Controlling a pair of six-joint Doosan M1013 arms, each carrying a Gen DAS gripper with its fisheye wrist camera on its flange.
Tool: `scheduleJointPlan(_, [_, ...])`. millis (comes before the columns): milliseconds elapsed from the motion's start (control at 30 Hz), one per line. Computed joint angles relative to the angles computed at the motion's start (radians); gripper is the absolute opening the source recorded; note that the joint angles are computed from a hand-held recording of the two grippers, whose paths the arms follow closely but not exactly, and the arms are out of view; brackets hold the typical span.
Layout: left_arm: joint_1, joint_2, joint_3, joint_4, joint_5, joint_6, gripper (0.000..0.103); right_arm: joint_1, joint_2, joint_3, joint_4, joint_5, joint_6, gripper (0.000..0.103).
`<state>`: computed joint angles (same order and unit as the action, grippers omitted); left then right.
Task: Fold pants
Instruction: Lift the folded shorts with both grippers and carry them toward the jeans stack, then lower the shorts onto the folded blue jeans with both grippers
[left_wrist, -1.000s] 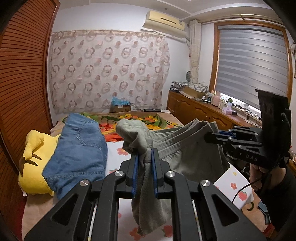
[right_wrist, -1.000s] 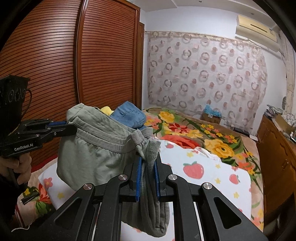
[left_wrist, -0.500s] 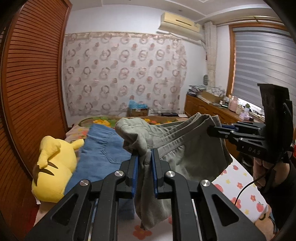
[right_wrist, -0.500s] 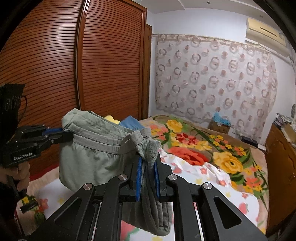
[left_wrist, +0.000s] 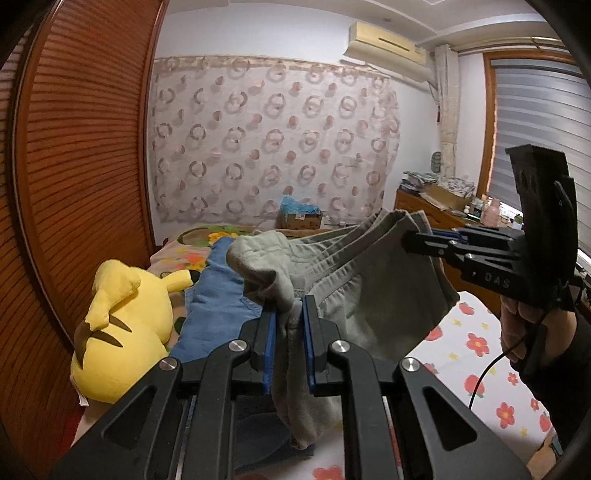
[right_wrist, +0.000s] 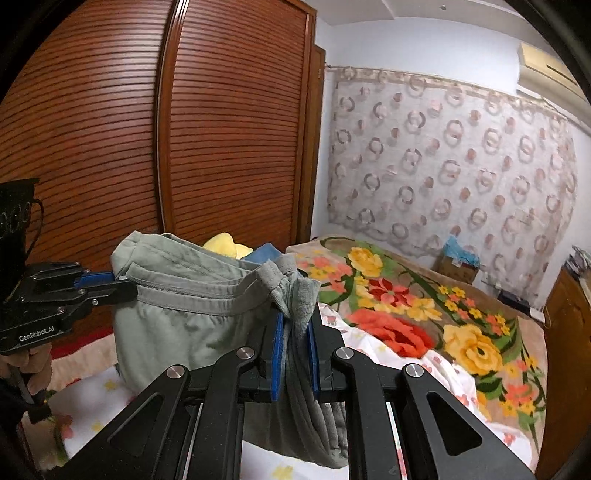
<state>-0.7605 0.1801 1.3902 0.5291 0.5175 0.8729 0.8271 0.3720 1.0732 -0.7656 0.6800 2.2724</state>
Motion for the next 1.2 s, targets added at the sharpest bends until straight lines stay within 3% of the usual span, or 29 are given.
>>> scheduleJointPlan(333, [0.019, -0.002, 0.039, 0.017, -0.047, -0.096, 0.014, -0.044, 0.068, -0.086, 0.106, -0.016, -0.079, 0.012])
scheduleJointPlan(467, [0.006, -0.010, 0.063, 0.149, -0.045, -0.247, 0.014, -0.058, 0.101, -0.131, 0.162, -0.033, -0.152, 0.012])
scheduleJointPlan(633, [0.005, -0.009, 0.078, 0.213, -0.033, -0.338, 0.014, -0.080, 0.134, -0.169, 0.236, -0.069, -0.243, 0.012])
scheduleJointPlan(733, [0.011, -0.021, 0.107, 0.257, -0.080, -0.416, 0.014, -0.089, 0.155, -0.195, 0.275, -0.075, -0.305, 0.012])
scheduleJointPlan(867, [-0.011, -0.022, 0.129, 0.409, -0.040, -0.563, 0.014, -0.096, 0.186, -0.232, 0.303, -0.066, -0.342, 0.012])
scheduleJointPlan(1200, [-0.015, -0.035, 0.156, 0.424, -0.015, -0.677, 0.014, -0.105, 0.243, -0.333, 0.424, -0.037, -0.522, 0.012])
